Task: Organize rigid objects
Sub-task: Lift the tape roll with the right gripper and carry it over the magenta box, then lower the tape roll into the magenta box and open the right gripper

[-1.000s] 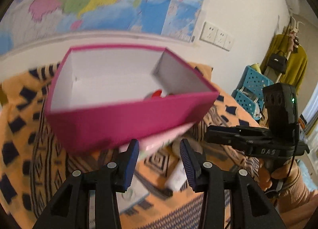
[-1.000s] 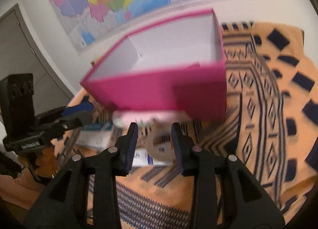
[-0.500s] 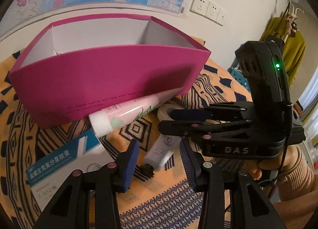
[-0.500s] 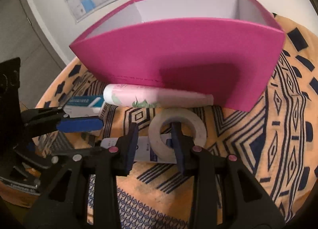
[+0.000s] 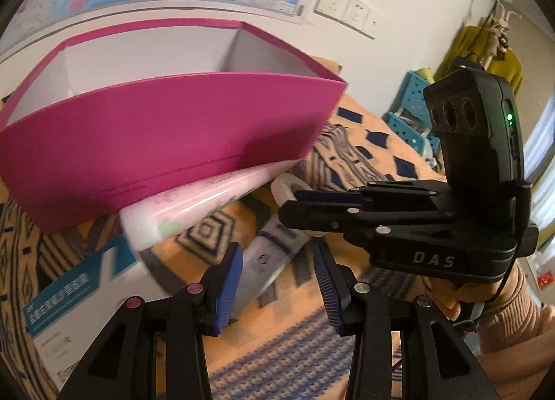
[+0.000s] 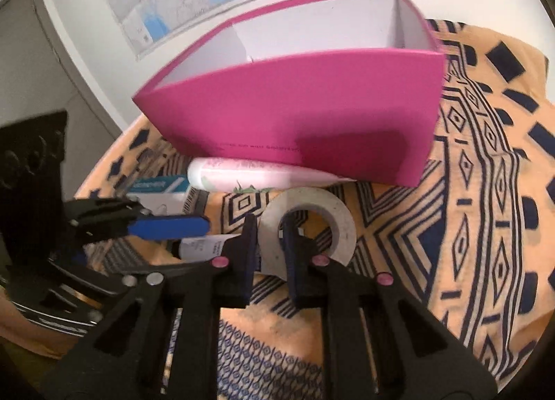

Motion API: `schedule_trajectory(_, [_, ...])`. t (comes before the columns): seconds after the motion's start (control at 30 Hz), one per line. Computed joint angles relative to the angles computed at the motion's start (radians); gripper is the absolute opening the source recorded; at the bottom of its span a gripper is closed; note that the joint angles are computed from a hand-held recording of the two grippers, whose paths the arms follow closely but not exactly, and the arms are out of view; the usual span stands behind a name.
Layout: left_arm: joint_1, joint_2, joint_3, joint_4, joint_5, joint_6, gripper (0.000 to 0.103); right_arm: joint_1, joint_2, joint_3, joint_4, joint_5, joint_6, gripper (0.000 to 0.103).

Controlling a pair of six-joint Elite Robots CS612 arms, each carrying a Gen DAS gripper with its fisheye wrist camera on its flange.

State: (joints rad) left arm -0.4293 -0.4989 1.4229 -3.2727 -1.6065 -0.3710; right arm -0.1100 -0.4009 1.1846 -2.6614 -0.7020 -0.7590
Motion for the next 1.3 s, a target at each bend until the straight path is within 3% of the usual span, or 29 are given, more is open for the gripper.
schedule_trajectory(0.23, [-0.007, 0.011, -0.027, -0.012, -0.043, 0.053, 0.041, -0.033, -0.026, 0.040, -0.007, 0.125, 0.022, 0.017])
schedule_trajectory(0.4, [-0.012, 0.009, -0.041, -0.029, -0.042, 0.081, 0.031, -0.049, -0.045, 0.064, -0.033, 0.199, 0.027, 0.017])
schedule_trajectory(0.7, [-0.008, -0.004, -0.062, -0.084, 0.022, 0.123, 0.024, -0.043, -0.042, 0.037, -0.139, 0.285, 0.101, 0.017])
schedule_trajectory(0.9, [0.004, 0.000, -0.104, -0.065, 0.053, 0.138, 0.022, -0.031, -0.018, -0.033, -0.174, 0.296, 0.156, 0.017])
schedule_trajectory(1.3, [0.037, 0.037, -0.203, 0.038, 0.022, 0.084, 0.019, -0.001, 0.029, -0.158, -0.148, 0.191, 0.196, 0.017])
